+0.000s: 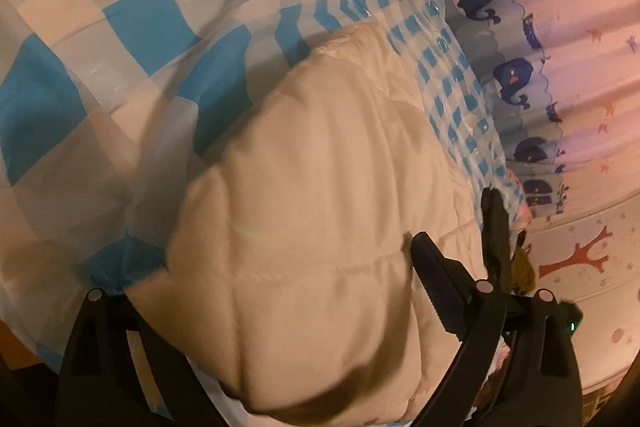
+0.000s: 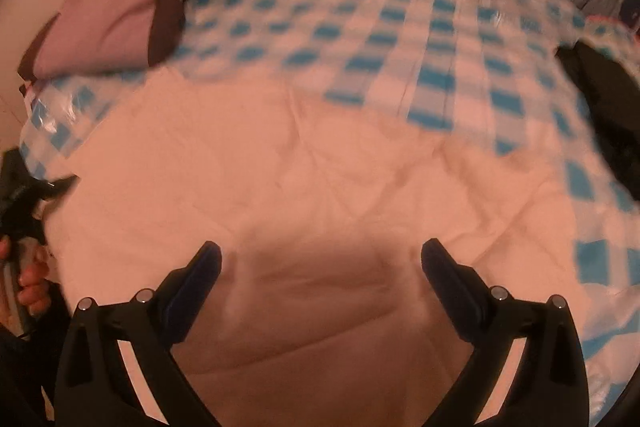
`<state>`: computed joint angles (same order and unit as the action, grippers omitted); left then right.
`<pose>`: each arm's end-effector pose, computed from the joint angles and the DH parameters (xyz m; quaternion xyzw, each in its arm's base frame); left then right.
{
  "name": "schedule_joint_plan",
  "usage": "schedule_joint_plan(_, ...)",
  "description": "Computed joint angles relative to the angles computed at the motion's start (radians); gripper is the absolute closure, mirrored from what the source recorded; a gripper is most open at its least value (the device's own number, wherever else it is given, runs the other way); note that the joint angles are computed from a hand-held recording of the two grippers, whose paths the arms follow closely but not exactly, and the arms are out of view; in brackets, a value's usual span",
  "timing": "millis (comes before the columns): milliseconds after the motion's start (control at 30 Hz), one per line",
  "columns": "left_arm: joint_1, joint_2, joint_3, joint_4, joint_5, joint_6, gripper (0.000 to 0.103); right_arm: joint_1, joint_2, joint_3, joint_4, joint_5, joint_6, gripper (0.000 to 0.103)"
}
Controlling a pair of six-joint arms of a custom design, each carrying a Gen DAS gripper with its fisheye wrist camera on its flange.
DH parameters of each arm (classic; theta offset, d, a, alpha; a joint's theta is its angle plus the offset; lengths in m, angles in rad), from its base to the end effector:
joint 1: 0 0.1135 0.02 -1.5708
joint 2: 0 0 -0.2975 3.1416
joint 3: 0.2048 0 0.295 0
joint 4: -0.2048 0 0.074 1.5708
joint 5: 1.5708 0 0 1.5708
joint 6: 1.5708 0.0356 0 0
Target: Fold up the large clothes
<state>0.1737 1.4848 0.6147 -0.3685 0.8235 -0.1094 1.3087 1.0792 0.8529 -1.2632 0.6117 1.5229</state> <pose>0.2592 0.0190 0.1350 -0.0620 0.9041 -0.3896 0.1641 0.0671 0.1713 0.2666 0.1140 0.9460 -0.0082 0.3032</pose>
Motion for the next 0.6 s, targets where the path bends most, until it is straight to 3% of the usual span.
schedule_joint_plan(33, 0.0, 0.021, 0.002, 0.018, 0.009, -0.009, 0.015, 0.013, 0.022, -0.004, -0.033, -0.011, 0.045, 0.007)
schedule_joint_plan(100, -0.003, 0.04, -0.003, 0.048, 0.037, -0.019, 0.02, -0.053, 0.023, -0.117, 0.079, -0.144, -0.05, 0.006)
schedule_joint_plan(133, 0.0, 0.041, -0.003, 0.045, 0.065, -0.005, 0.043, -0.047, 0.006, -0.141, 0.101, -0.141, -0.037, 0.006)
schedule_joint_plan(233, -0.01, -0.023, -0.025, 0.058, 0.061, 0.019, 0.061, -0.054, 0.011, -0.041, 0.031, -0.101, -0.015, 0.007)
schedule_joint_plan(300, -0.01, -0.032, -0.028, 0.062, 0.06, 0.018, 0.062, -0.067, 0.061, 0.053, 0.02, -0.023, -0.075, 0.007)
schedule_joint_plan(400, -0.005, -0.034, -0.031, 0.066, 0.07, 0.015, 0.062, -0.247, 0.152, 0.137, 0.162, -0.012, -0.352, 0.007)
schedule_joint_plan(500, 0.005, -0.035, -0.032, 0.063, 0.077, 0.033, 0.062, -0.45, 0.297, 0.141, 0.354, -0.128, -0.565, 0.007)
schedule_joint_plan(567, 0.009, -0.025, -0.03, 0.072, 0.085, 0.032, 0.061, -0.579, 0.456, 0.123, 0.472, -0.331, -0.662, 0.006)
schedule_joint_plan(600, 0.018, -0.028, -0.032, 0.065, 0.084, 0.041, 0.06, -0.59, 0.468, 0.113, 0.493, -0.367, -0.656, 0.006)
